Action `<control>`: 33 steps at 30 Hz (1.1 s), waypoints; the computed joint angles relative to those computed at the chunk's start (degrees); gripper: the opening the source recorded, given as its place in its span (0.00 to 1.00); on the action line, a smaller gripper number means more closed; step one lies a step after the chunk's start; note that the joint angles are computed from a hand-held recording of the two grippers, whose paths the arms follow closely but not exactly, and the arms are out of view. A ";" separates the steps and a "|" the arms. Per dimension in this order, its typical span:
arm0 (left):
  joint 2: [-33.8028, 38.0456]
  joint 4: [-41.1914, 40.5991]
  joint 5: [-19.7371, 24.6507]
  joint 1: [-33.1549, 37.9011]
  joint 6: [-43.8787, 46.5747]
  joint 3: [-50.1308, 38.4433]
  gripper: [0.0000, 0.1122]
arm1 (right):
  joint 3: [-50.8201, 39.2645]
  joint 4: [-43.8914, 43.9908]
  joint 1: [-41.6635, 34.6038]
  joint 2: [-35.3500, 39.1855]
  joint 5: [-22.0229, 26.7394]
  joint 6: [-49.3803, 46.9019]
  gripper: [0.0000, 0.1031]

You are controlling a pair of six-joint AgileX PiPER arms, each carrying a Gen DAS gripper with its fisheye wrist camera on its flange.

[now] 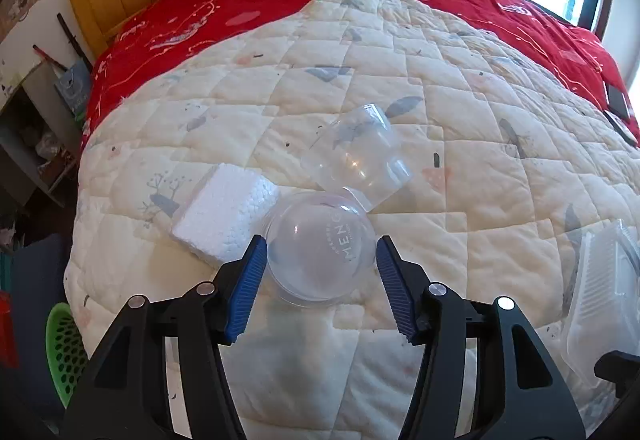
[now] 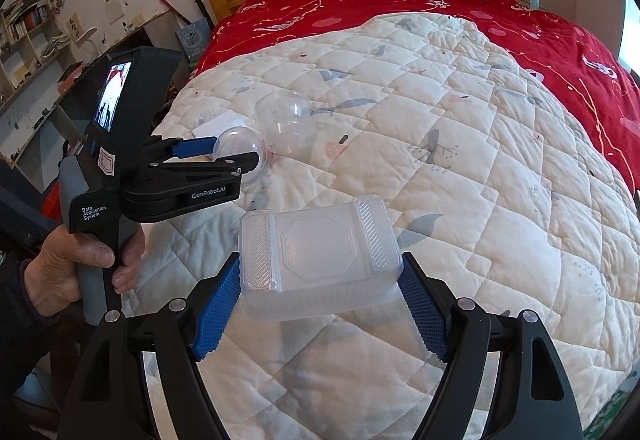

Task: Collect trash
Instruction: 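Carry the dome cup into the wastebasket and open the left tool while the right tool carries the container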

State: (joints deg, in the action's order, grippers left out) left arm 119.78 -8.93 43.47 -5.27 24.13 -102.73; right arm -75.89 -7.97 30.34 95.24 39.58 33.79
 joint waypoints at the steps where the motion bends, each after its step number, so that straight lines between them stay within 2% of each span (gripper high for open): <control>1: -0.28 -0.50 -0.27 0.19 0.44 0.34 0.49 | -0.01 0.01 -0.04 0.00 -0.06 0.02 0.73; 7: -4.18 -10.70 0.76 4.88 7.24 4.02 0.49 | 0.16 -0.96 0.88 -0.59 -0.05 1.76 0.72; 12: -9.73 -20.30 2.62 11.87 14.74 9.10 0.49 | -2.47 -2.56 3.64 0.23 0.89 3.82 0.72; 17: -14.00 -26.33 5.43 20.07 20.80 12.51 0.49 | -7.83 -3.53 7.29 2.95 2.65 5.00 0.72; 24: -16.10 -30.38 9.68 34.22 26.54 13.30 0.49 | -19.85 -2.96 12.57 10.38 5.98 4.32 0.72; 28: -14.03 -29.86 10.98 40.41 26.94 10.60 0.49 | -29.09 -1.98 15.25 15.99 8.80 2.90 0.72; 33: -9.20 -28.41 12.32 47.40 25.99 5.62 0.49 | -44.39 -0.06 17.97 24.81 14.68 -0.07 0.72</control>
